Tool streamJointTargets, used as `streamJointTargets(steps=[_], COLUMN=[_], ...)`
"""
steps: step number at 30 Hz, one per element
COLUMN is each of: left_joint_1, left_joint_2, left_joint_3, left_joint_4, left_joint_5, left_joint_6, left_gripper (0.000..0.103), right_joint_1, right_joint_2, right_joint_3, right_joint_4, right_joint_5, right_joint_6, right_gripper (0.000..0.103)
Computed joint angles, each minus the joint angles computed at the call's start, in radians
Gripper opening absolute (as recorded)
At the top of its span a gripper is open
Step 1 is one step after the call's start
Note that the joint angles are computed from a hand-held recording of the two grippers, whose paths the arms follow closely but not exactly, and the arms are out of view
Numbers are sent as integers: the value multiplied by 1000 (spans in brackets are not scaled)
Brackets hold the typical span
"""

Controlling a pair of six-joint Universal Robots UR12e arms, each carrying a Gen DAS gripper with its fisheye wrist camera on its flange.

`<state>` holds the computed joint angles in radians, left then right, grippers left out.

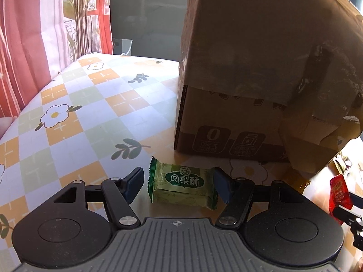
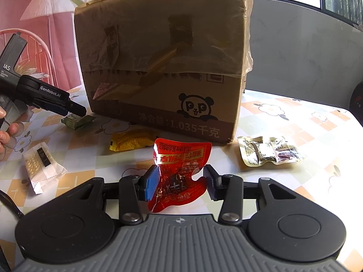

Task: Organize snacks
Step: 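Grasp a red jerky packet with the right tool while the left tool approaches the green pineapple-cake packet, then close the left tool on the green pineapple-cake packet and lift it, then carry both held packets over the box and open both tools inside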

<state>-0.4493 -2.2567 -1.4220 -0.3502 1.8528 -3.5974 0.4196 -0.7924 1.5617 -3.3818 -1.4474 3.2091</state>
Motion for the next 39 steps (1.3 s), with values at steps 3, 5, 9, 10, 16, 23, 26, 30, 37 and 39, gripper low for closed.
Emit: streamJointTargets(steps=[3, 5, 9, 10, 16, 23, 26, 30, 37, 39], left_joint_1=[-2, -4, -5, -6, -15, -24, -31, -40, -46, -47], left_joint_2=[-4, -7, -5, -2, 20, 42, 49, 57, 74, 78], left_joint_3=[6, 4, -6, -10, -51, -82, -90, -99, -106, -106], left_joint_4=[-23, -5, 20, 26, 61, 134, 158, 211, 283, 312], left_joint_5=[-4, 8, 0, -4, -34, -23, -22, -5, 24, 29], left_joint_6=[20, 32, 29, 32, 13, 7, 18, 38, 82, 96], left_gripper=[70, 70, 55, 55, 55, 55, 55, 55, 55, 55], right_joint_1=[0, -1, -1, 0, 0, 2, 5, 5, -4, -7], right_joint_2=[0, 1, 1, 1, 1, -1, -2, -7, -41, -52], right_joint_3=[-2, -3, -3, -3, -4, 0, 8, 17, 56, 65], right_joint_4=[9, 11, 11, 11, 12, 4, -23, -43, -112, -142], right_joint_5=[5, 10, 11, 10, 9, 5, -3, -5, -13, -15], right_joint_6=[-1, -2, 3, 4, 3, -4, -13, -5, 74, 89], right_gripper=[46, 46, 46, 46, 46, 46, 46, 46, 46, 46])
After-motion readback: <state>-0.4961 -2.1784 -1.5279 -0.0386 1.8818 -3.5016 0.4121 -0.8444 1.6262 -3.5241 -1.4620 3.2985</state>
